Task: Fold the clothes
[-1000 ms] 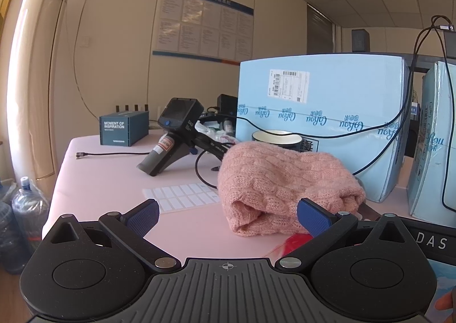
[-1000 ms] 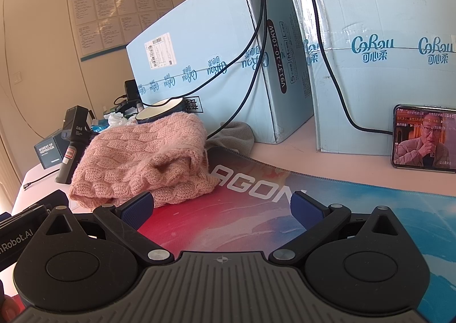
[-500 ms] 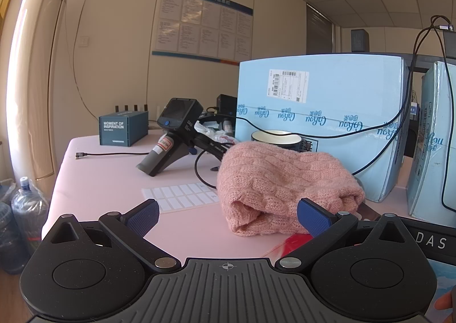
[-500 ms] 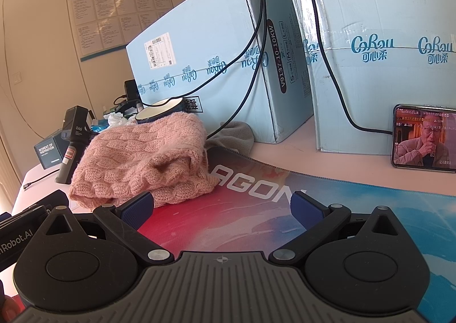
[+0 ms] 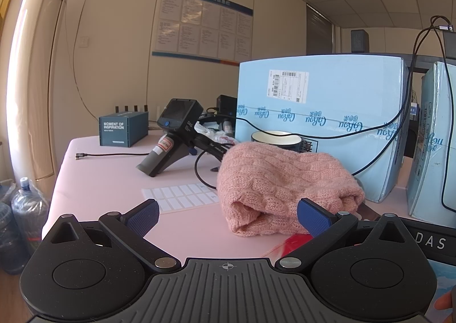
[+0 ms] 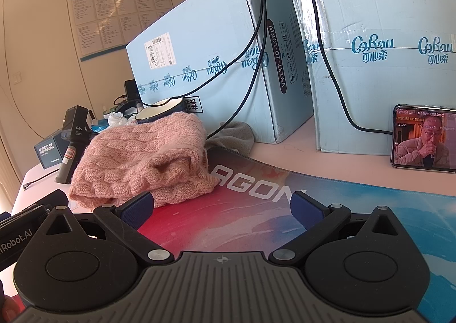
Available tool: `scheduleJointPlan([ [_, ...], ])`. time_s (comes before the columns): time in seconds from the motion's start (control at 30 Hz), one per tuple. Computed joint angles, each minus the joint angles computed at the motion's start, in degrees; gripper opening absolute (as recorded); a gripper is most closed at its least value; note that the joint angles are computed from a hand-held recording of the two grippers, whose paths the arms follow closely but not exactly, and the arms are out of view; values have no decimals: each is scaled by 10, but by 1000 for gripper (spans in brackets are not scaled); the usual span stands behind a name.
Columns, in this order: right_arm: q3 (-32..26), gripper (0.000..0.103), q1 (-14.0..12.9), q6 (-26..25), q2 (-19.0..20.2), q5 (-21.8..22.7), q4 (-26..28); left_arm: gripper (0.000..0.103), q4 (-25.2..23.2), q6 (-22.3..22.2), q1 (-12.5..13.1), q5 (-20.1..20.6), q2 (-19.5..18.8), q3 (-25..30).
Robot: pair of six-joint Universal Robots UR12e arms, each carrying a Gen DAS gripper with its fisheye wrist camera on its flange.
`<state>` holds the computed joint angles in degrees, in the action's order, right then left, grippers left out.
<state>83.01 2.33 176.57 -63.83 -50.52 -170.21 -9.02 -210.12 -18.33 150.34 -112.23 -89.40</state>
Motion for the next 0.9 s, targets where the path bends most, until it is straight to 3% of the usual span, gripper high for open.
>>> scheduleJointPlan([
  [0.9, 1, 103, 2, 0, 0, -7, -9, 103, 14, 7, 0, -3, 0, -1],
])
